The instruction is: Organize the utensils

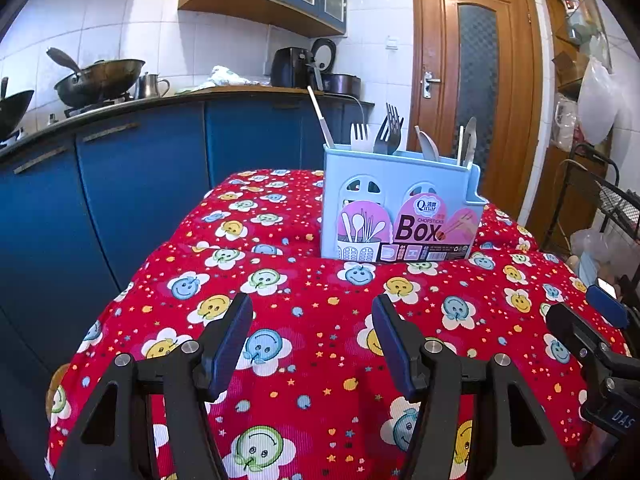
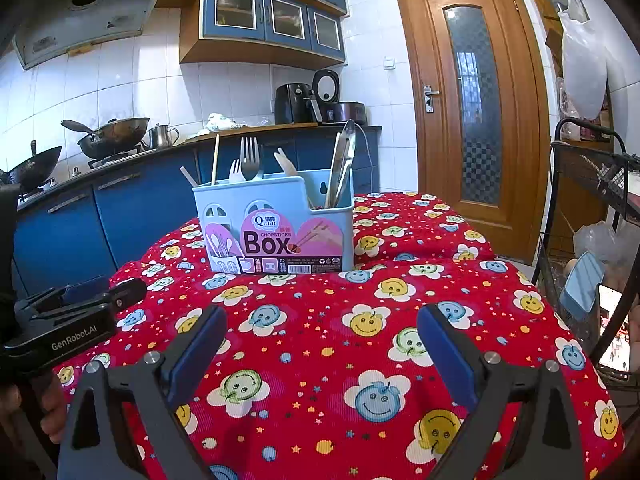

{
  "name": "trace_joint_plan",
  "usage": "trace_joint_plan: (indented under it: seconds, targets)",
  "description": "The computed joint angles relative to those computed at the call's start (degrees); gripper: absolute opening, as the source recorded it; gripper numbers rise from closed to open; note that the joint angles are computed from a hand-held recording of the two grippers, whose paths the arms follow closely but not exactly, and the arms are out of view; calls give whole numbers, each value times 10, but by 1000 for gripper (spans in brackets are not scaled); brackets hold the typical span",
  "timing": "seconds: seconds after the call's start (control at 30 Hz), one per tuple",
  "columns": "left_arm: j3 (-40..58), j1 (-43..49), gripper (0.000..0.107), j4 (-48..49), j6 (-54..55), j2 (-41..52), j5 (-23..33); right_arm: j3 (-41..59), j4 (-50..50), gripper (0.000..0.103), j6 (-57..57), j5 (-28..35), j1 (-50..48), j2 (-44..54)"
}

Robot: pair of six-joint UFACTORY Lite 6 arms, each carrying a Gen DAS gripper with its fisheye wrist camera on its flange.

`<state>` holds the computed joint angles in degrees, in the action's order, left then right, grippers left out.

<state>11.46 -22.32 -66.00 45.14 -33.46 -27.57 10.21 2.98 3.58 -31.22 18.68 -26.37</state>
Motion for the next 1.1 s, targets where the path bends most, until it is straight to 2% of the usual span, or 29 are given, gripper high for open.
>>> trace_joint_plan:
  seconds: [1.1]
  targets:
    - [-1, -8, 63, -13, 12, -5, -8, 1, 7, 98, -4, 2, 3, 0]
